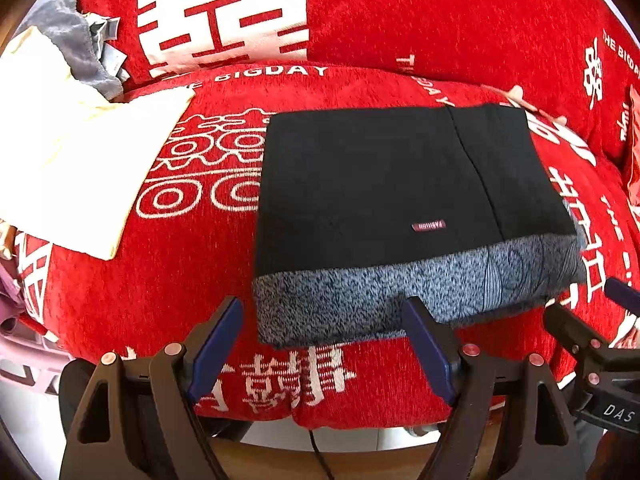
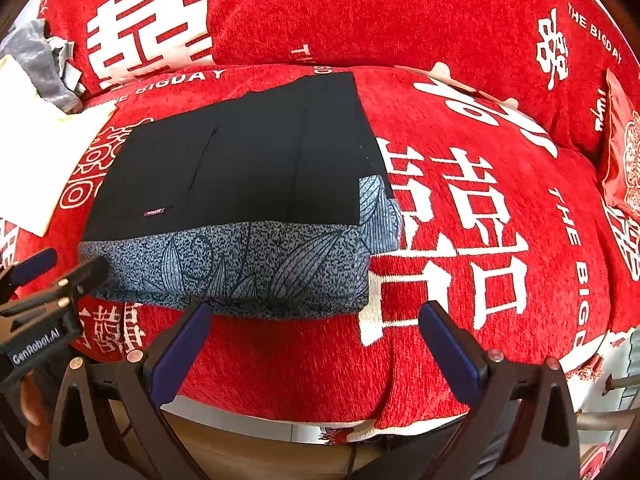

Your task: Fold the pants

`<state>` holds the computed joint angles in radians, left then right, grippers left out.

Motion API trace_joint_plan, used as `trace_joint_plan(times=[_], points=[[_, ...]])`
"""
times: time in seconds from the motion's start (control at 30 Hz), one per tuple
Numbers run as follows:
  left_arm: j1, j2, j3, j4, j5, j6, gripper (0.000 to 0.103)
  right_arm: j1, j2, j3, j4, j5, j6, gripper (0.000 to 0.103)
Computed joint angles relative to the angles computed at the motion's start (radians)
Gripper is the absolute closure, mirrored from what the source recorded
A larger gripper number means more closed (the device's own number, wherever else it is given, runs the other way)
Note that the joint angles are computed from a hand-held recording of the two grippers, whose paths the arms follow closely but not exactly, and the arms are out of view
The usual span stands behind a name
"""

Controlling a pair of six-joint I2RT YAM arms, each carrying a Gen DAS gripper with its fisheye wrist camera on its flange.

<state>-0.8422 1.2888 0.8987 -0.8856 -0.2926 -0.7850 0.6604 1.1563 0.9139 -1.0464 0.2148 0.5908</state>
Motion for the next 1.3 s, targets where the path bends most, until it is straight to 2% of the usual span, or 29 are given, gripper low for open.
trace_joint_plan(times=[0.17, 0.37, 1.3], points=[[-0.05, 0.013, 0.009, -0.033, -0.047, -0.013, 0.021, 0.035, 0.004, 0.003, -0.013, 0.03, 0.02, 0.0], [-0.041, 0.007, 0.004, -0.052, -0.039, -0.019, 0.021, 0.069, 0.007, 0.026, -0.028, 0.059, 0.035, 0.0], [-0.078, -0.001, 0.041, -0.1, -0.074, -0.017, 0.021, 0.017, -0.02, 0.02, -0.025, 0.007, 0.0, 0.0]])
